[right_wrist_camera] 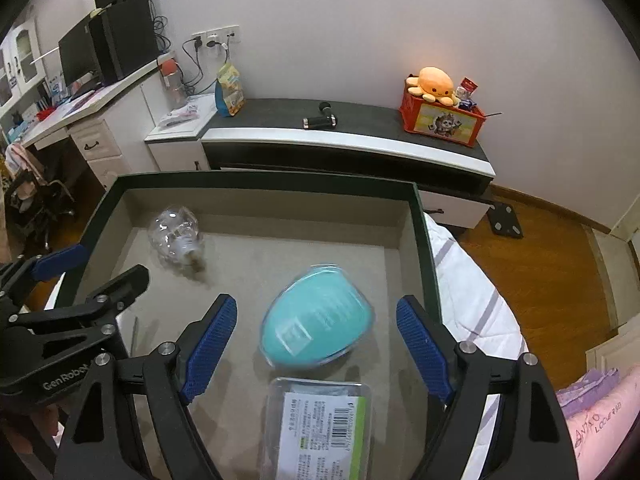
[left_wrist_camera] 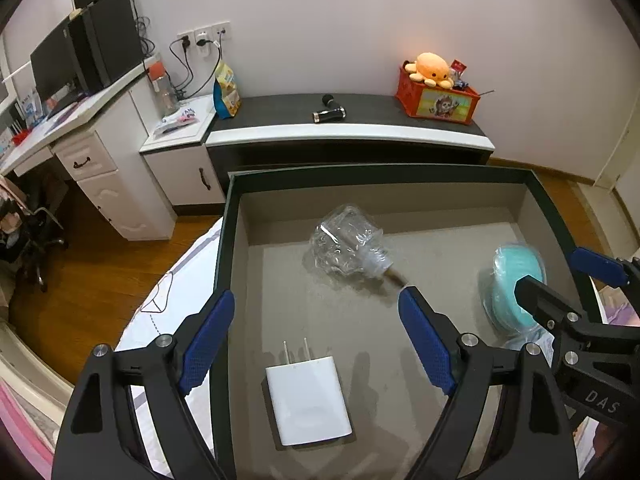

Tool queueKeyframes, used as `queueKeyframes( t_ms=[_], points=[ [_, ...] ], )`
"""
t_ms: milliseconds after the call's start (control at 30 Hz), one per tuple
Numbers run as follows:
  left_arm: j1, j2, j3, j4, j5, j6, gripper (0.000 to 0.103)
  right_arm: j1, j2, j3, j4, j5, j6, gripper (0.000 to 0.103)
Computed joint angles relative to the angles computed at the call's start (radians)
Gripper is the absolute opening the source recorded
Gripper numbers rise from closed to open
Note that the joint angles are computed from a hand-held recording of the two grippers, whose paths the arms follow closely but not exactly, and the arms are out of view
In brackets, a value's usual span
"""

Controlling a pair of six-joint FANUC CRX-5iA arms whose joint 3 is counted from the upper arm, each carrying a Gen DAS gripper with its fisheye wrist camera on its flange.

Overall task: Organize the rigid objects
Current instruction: 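Withdraw both tools from the box back over the bed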

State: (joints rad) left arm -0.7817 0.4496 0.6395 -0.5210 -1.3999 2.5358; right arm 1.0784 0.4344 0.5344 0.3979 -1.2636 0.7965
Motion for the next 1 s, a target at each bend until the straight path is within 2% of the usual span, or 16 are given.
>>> queueKeyframes(
  t_ms=[133,233,467,633,700,833,1000],
  points=[
    [-0.014,-0.006,0.009,-0.018,-0.017,0.009,0.086,0.004,-0.024,-0.028,0.005,0.015,-0.018,0.084],
    [-0.050,0.000,0.045,-0.081,-0.076,0.017,0.086,0.013,-0.061,-0.071,0.027,0.034,-0.044,0.084],
    [-0.142,-0.057,0.019,-0.183,-0.124,0.082,0.086,0.073,-0.205,-0.246,0.120,0.094,-0.173,0.084],
    [-0.260,-0.087,0.022,-0.292,-0.196,0.153,0.092,0.139,-0.308,-0.365,0.201,0.096,-0.265,0.084],
    [-0.327,-0.093,0.031,-0.363,-0.239,0.182,0.098,0.175,-0.354,-0.417,0.240,0.092,-0.316,0.084],
    [-0.437,-0.089,0.066,-0.463,-0.317,0.213,0.101,0.256,-0.447,-0.508,0.321,0.078,-0.412,0.084],
    [-0.576,-0.056,0.146,-0.613,-0.439,0.209,0.103,0.370,-0.528,-0.582,0.446,0.012,-0.518,0.084]
  ],
)
